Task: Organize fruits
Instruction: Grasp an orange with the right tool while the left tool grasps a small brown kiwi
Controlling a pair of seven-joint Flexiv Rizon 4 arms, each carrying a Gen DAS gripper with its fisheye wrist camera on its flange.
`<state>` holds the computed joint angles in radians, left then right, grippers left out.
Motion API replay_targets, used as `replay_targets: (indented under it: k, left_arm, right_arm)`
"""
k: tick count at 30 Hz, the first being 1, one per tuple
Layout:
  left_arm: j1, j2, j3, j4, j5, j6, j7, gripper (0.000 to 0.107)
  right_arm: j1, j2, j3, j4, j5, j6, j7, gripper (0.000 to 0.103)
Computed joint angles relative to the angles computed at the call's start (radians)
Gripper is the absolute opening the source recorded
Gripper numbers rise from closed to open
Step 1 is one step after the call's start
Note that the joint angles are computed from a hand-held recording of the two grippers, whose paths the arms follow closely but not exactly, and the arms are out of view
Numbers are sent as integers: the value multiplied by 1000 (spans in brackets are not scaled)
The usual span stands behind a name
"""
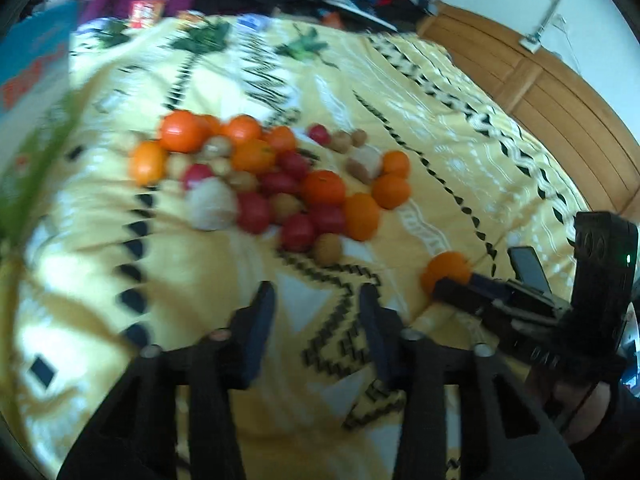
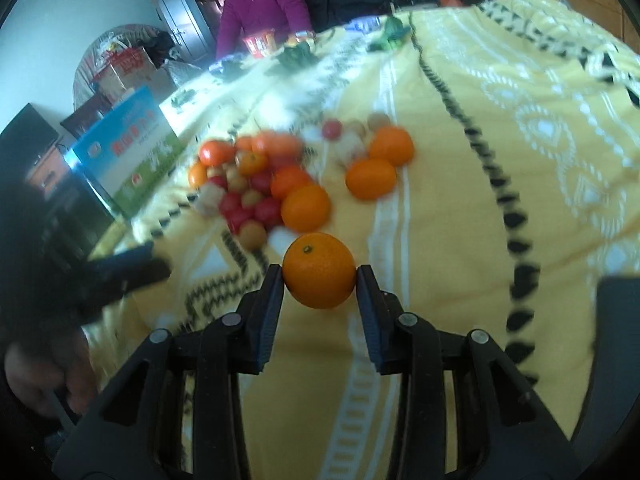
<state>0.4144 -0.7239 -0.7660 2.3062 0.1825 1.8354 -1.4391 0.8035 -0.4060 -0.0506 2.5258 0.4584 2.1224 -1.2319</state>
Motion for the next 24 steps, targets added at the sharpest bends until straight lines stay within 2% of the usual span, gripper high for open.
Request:
replay_targets:
  k: [2,4,11,16,18,24]
  left_arm:
    - [-56,-13,26,-46,-20,-31,10,34]
    - [-91,-25,37,-77,-52,-50,6,33]
    - [-161,-29,92,-127,-119,-82,12,33]
    - [-214,-31,134,-155,-147,-80,17,33]
    - [-226,-24,148,-154,-152,-76,18,22]
    - [-152,12,94,-83,-121,-14,-17,21]
  right_arm:
    - [-48,-26,43,1,-24,24,25,38]
    - [-62,-39,57,4,-32,52,29,38]
    - [-156,-85,126,8,-103,123,70,39]
    - [-155,-94,127,12,-107,137,73,39]
    - [-147,-94,120,10,-103,133,70,39]
    - [-49,-65,53,4,-28,79,23,38]
